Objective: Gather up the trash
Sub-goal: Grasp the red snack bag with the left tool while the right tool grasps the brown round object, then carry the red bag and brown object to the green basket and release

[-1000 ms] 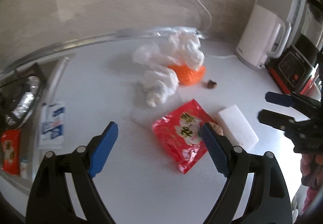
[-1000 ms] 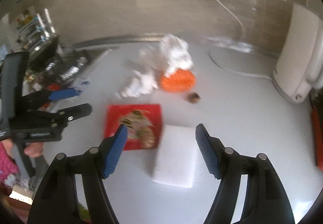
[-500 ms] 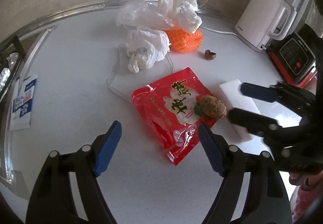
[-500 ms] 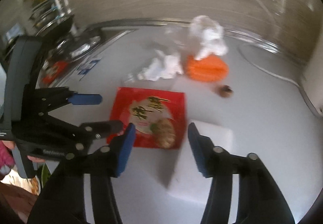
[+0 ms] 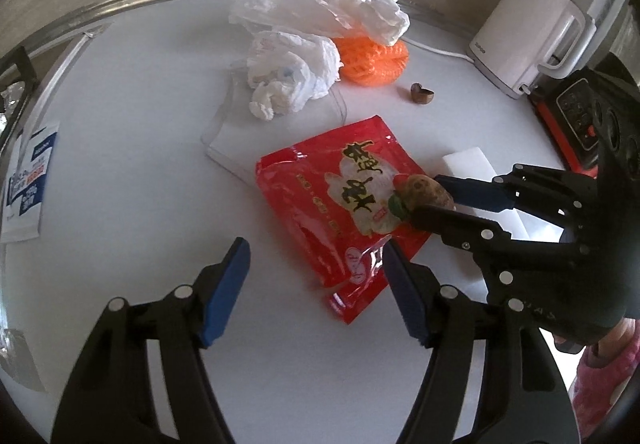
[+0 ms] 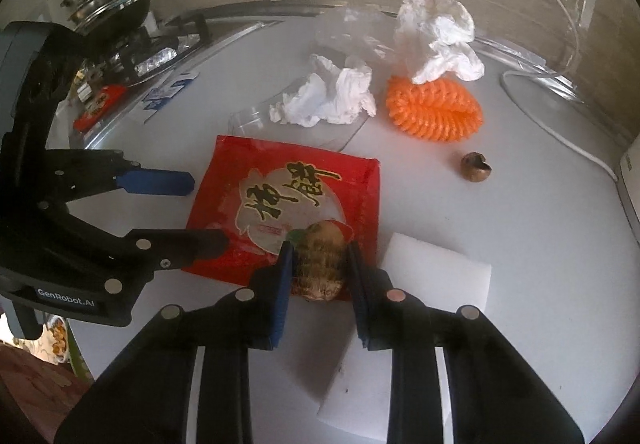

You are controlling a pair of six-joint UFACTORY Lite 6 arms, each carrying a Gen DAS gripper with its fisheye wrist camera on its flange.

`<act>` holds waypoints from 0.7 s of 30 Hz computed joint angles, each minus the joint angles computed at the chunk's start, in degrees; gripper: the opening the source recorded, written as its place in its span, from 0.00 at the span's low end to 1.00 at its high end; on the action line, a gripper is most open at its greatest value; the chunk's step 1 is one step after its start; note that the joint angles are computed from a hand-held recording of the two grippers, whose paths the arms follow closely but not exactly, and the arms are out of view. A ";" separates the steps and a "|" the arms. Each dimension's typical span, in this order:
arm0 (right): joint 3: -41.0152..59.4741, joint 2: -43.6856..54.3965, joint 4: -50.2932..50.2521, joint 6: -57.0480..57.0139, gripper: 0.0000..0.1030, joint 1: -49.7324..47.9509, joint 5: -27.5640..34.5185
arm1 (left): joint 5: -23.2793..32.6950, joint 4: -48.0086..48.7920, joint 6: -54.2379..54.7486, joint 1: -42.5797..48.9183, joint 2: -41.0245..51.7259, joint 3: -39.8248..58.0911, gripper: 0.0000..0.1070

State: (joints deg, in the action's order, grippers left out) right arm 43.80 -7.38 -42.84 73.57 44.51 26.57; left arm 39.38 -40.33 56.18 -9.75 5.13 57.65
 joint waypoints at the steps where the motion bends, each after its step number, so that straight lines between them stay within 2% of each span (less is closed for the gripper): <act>1: -0.25 -0.34 -0.13 0.54 0.26 -0.27 -0.39 | -0.04 0.08 -0.39 -0.34 0.28 0.21 0.62; 5: -3.80 -7.84 -0.29 3.54 0.27 -0.81 -0.56 | -2.04 0.41 -1.76 -2.17 0.92 0.63 0.63; 9: -5.31 -15.56 -0.92 5.97 0.27 1.49 5.44 | -3.35 0.64 -4.36 -3.52 2.30 1.92 0.62; 11: -5.68 -18.19 -0.87 6.92 0.27 2.57 8.30 | -3.89 0.92 -5.31 -4.20 2.40 2.06 0.45; 15: -7.29 -21.23 -1.23 9.66 0.27 4.23 11.01 | -5.74 3.02 -7.03 -5.62 1.05 0.58 0.26; 16: -7.61 -21.73 -1.10 10.08 0.27 4.47 11.48 | -5.13 2.34 -6.27 -5.22 0.83 0.32 0.18; 19: -8.56 -23.14 -1.31 11.97 0.27 5.93 12.76 | -3.23 -0.34 -4.11 -3.63 -0.07 -0.26 0.05; 21: -8.72 -23.73 -1.66 13.02 0.27 7.06 13.85 | -2.84 -0.89 -3.49 -3.16 -1.28 -0.87 0.03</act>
